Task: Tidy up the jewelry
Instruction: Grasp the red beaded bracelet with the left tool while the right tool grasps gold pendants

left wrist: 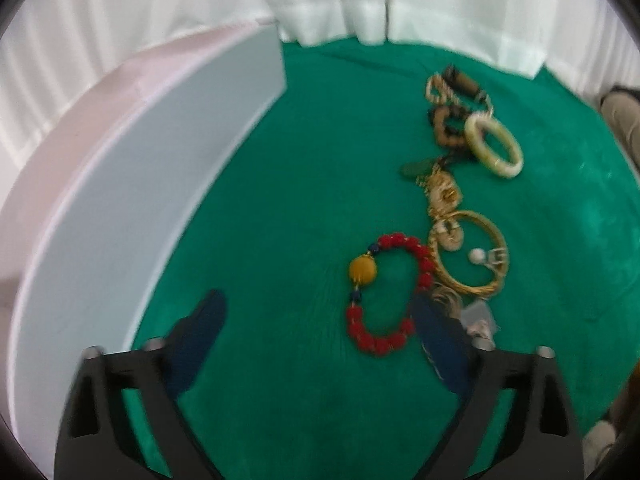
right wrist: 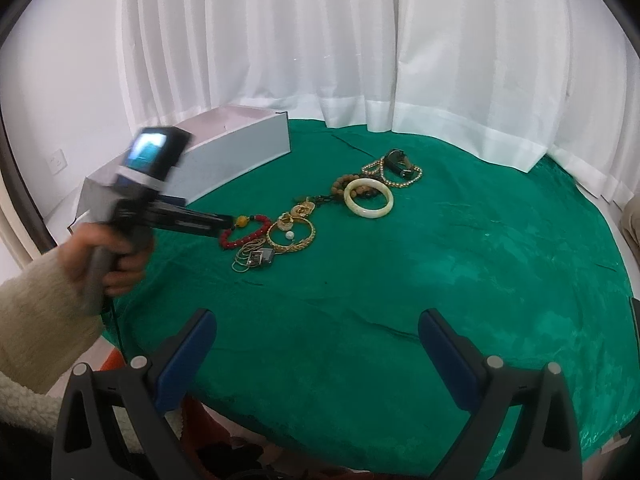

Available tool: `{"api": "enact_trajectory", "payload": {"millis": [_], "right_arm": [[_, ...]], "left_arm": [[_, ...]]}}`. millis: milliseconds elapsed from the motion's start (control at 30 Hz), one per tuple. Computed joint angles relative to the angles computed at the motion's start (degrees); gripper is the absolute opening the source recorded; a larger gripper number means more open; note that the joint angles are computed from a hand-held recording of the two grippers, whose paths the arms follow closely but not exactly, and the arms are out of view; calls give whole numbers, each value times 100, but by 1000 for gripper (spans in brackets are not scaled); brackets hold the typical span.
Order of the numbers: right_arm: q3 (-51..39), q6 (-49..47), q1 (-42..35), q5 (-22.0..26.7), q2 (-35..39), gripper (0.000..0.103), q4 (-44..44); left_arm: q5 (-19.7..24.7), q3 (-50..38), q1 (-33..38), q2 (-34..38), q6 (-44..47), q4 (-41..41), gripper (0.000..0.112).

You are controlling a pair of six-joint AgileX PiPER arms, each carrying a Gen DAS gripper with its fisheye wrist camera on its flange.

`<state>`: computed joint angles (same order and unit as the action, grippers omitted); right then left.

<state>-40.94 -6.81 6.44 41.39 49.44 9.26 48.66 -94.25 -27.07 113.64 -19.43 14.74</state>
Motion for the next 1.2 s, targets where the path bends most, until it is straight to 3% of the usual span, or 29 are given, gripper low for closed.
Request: {"api": "enact_trajectory", "payload": {"millis": [100, 167, 233, 333, 467, 567, 667, 700, 833, 1000, 1100, 1200], "right_arm": [[25, -257, -288, 58, -23, 103, 242], [40, -480, -498, 91, 15, 103, 473], [30, -797, -764, 153, 125, 103, 824], [-37, -1209, -1060, 250, 311, 103, 1236], [-297, -2182, -1726, 450, 836, 103, 2199], [-764, -2662, -2009, 771, 1743, 103, 2822], [-1631, -2407, -1649, 947, 3055, 102, 2931], [-1915, -2336, -1504, 954, 3436, 99, 2978], [-3526, -1375, -851, 1036, 5141, 67, 2731], [-5642, 370, -82, 1309, 6865, 67, 1589], [-6419, 1223, 309, 1511, 7411, 66, 690], [-7039, 1675, 701, 1987, 7676, 27, -199]], "left_arm": [[224, -423, 107, 394, 333, -348, 68], [-52, -283, 99, 335, 437, -400, 55], [-242, -168, 77, 264, 786, -596, 17], [-101, -152, 21, 140, 717, -547, 15], [-533, 745, 279, -679, 688, -1100, 15], [-755, 1426, 582, -1325, 897, -1620, 15], [-806, 1795, 752, -1723, 856, -1775, 15], [-836, 1912, 791, -1832, 836, -1789, 15], [-897, 2115, 745, -1967, 381, -1456, 15], [-998, 2331, 749, -2076, 148, -1346, 15], [-1057, 2349, 655, -2083, -83, -1139, 15], [-1023, 2348, 592, -2149, -256, -933, 15]]}}
